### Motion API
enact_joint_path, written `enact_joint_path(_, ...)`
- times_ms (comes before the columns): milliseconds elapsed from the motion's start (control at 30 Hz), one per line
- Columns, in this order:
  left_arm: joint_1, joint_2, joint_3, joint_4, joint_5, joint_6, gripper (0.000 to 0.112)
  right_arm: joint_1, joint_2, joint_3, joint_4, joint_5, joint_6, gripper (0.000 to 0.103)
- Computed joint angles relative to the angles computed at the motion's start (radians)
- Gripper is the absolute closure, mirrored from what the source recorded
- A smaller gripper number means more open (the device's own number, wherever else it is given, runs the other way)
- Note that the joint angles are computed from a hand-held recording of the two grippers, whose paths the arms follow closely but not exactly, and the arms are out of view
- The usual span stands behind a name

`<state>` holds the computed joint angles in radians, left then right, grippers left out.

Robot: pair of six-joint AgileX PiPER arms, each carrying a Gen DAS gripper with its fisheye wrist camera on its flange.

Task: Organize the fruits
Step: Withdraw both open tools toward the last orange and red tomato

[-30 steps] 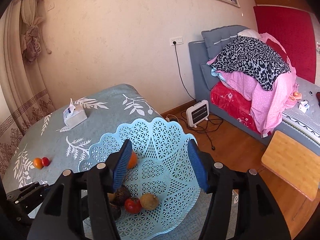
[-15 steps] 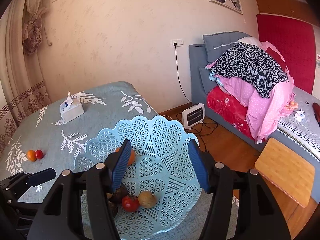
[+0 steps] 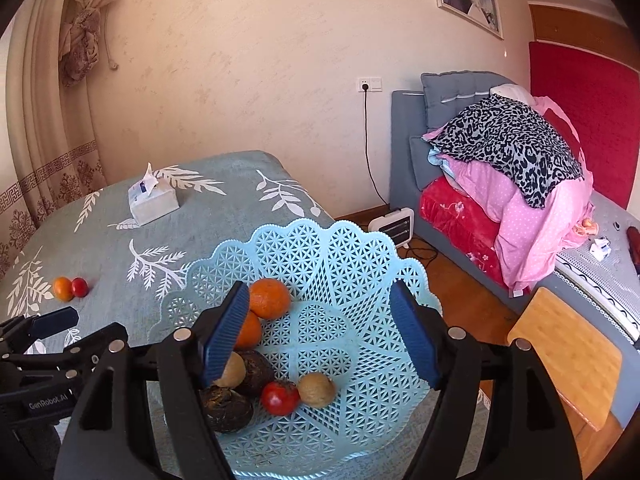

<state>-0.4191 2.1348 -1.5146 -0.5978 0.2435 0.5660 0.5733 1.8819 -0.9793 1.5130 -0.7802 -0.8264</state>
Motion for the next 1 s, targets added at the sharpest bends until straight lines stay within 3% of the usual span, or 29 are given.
enact_joint_path(633,0.161,0.039,-0.043,0.228,-0.010,-0.245,0.024,0.042,0.104,-0.199,0.126,0.015,-0.250,0.028)
enact_joint_path(1000,0.277,0.142,-0.210,0.323,0.108,-0.380,0.024,0.048,0.155,-0.308,0.148,0.126,-0.334,0.026)
